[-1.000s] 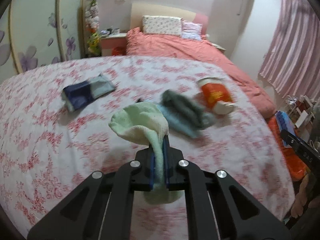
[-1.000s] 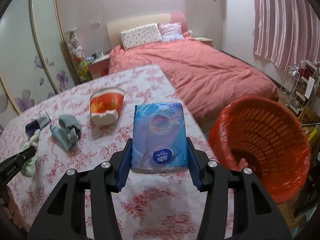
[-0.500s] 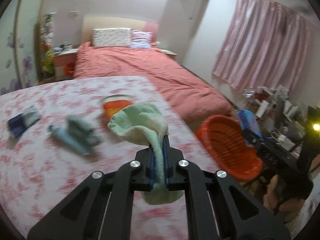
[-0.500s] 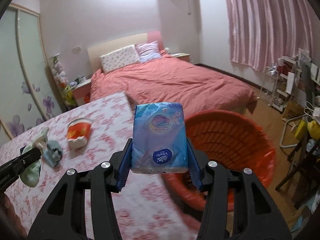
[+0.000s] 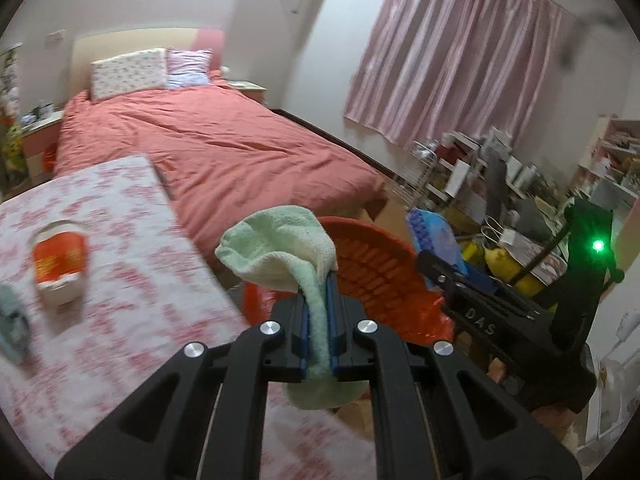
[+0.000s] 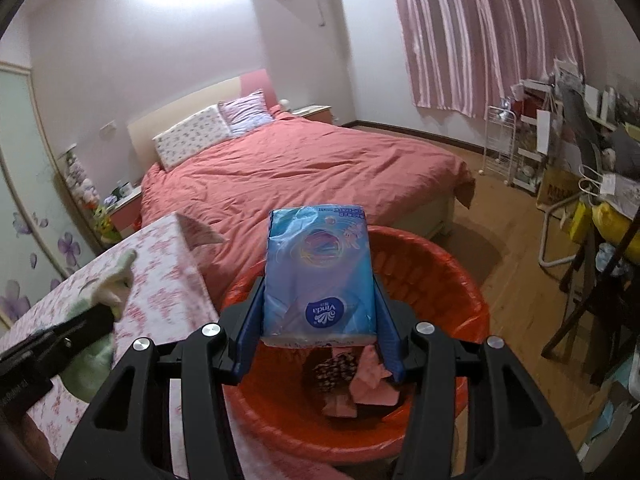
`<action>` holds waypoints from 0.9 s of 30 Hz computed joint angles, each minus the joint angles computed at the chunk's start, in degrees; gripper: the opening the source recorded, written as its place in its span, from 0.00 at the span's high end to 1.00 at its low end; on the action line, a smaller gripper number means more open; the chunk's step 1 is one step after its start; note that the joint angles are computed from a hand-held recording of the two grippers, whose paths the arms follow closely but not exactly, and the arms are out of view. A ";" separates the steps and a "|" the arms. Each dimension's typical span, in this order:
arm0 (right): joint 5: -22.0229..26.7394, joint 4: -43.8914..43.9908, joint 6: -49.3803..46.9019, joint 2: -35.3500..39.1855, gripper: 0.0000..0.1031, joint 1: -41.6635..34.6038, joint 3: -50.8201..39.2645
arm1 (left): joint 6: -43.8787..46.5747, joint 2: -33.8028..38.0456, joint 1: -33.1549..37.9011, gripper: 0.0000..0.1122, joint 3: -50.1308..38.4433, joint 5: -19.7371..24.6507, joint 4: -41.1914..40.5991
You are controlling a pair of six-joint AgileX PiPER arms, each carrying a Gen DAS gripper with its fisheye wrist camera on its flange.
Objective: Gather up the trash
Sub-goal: 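Carry the sock and tissue pack over the orange basket and release both, then move both open tools from the basket back over the bed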
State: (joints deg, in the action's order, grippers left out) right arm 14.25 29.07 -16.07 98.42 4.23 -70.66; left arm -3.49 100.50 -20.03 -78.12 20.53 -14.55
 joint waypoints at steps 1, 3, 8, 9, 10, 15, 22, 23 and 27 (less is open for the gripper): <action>0.44 2.83 -2.66 0.84 0.51 -0.99 -0.65 | -0.34 2.25 -0.86 0.92 -2.55 0.73 0.36; 1.19 7.46 -7.10 2.28 0.50 -2.28 -1.80 | -1.35 5.11 -1.86 0.90 -5.63 1.77 1.65; 2.74 11.08 -10.87 4.13 0.42 -3.88 -2.48 | -9.65 11.58 -3.00 0.64 -11.46 5.12 9.67; 2.63 10.75 -10.60 4.16 0.40 -3.90 -2.30 | -9.67 11.79 -2.68 0.63 -11.25 5.15 9.67; 2.60 10.39 -10.44 4.10 0.39 -3.95 -2.00 | -10.84 11.60 -2.37 0.62 -10.29 4.95 10.90; 3.29 5.97 -5.91 3.49 0.38 -3.48 -1.44 | -15.06 8.07 -0.30 0.53 -4.24 3.17 15.83; 3.08 -3.66 1.93 0.96 0.36 0.81 -0.95 | -28.50 -1.52 3.55 0.45 9.14 1.05 32.59; 3.03 -5.97 3.83 0.34 0.36 2.09 -0.77 | -30.17 -2.68 4.19 0.44 10.60 1.09 34.51; 3.57 -11.89 8.87 -0.65 0.35 6.17 -0.80 | -32.50 -7.90 9.44 0.42 17.62 0.53 36.99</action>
State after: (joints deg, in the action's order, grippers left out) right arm 17.82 17.18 -7.20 97.78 10.41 -71.46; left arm -35.99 92.61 -10.59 -60.50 21.06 22.43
